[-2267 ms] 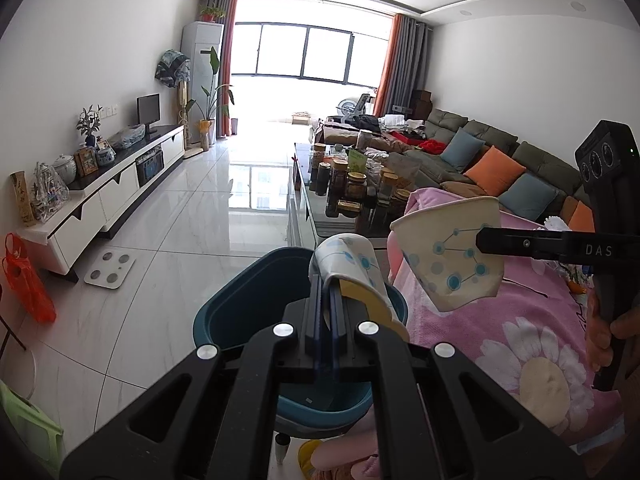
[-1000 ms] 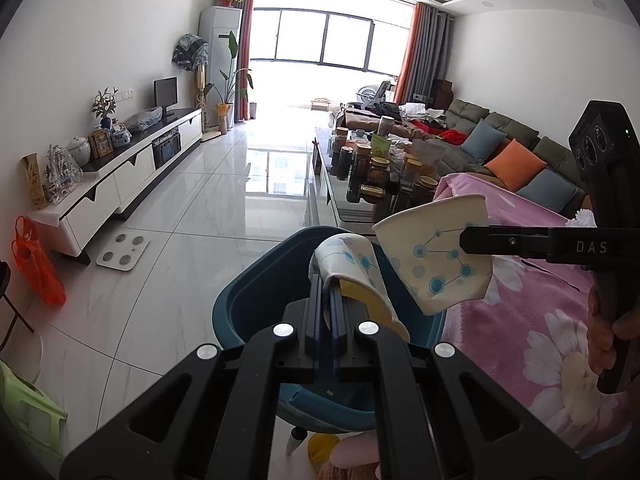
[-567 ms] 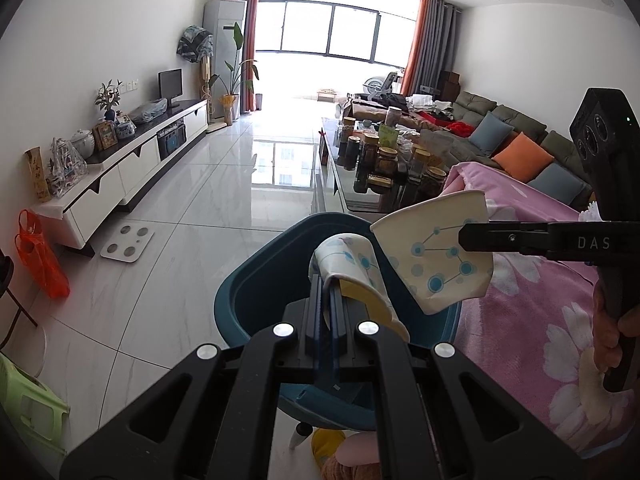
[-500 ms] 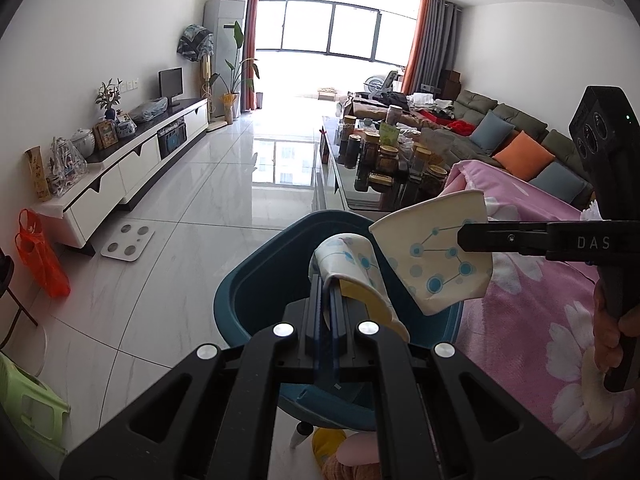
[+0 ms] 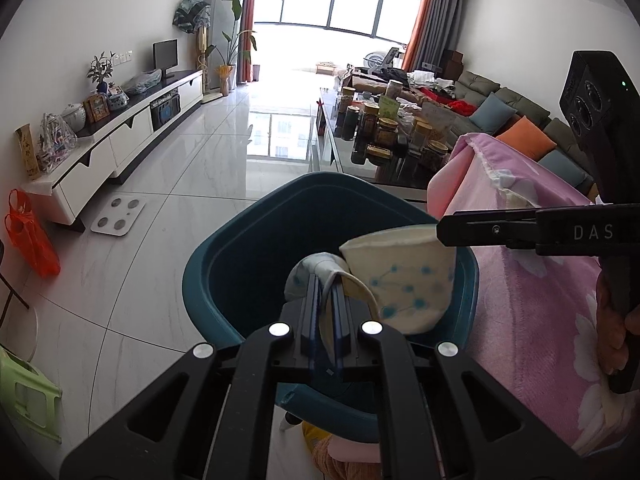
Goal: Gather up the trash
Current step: 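Open the left tool while the right tool opens, dropping both cups into the bin, then grasp a white foam net with the left tool while the right tool grasps another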
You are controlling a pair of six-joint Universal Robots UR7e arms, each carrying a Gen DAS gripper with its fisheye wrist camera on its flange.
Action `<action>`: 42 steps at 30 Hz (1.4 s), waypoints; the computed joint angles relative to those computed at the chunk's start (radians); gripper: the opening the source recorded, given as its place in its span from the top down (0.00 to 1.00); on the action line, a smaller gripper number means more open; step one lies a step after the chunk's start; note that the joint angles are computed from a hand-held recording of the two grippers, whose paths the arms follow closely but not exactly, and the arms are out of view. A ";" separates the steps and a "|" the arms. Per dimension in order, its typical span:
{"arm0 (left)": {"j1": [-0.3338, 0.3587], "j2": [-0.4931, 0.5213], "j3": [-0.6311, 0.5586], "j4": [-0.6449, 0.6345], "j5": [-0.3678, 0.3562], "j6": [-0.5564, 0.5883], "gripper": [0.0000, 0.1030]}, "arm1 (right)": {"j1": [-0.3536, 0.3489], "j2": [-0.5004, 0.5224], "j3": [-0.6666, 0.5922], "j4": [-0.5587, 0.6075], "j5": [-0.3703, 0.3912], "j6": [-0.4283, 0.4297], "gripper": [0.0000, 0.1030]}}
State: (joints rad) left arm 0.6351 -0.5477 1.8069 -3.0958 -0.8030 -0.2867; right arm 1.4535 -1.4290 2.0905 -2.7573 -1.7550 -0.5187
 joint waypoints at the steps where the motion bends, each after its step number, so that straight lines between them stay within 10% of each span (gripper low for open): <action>1: -0.001 0.007 -0.004 0.003 0.001 -0.002 0.93 | 0.003 0.003 -0.002 -0.001 -0.006 0.002 0.77; 11: 0.018 0.061 -0.053 0.023 0.001 -0.009 0.67 | -0.015 -0.050 0.040 -0.037 0.016 -0.012 0.68; 23: -0.081 0.048 -0.025 -0.158 -0.065 0.152 0.36 | -0.113 -0.364 0.197 -0.110 0.143 -0.127 0.53; 42: -0.190 0.276 -0.398 0.057 -0.462 0.213 0.28 | -0.721 -0.830 0.251 -0.053 0.549 -0.106 0.40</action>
State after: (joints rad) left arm 0.4451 -0.2714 1.4093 -3.0392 -1.2647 -0.0739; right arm 0.7323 -2.2586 2.3413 -2.8103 -1.2060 -0.6243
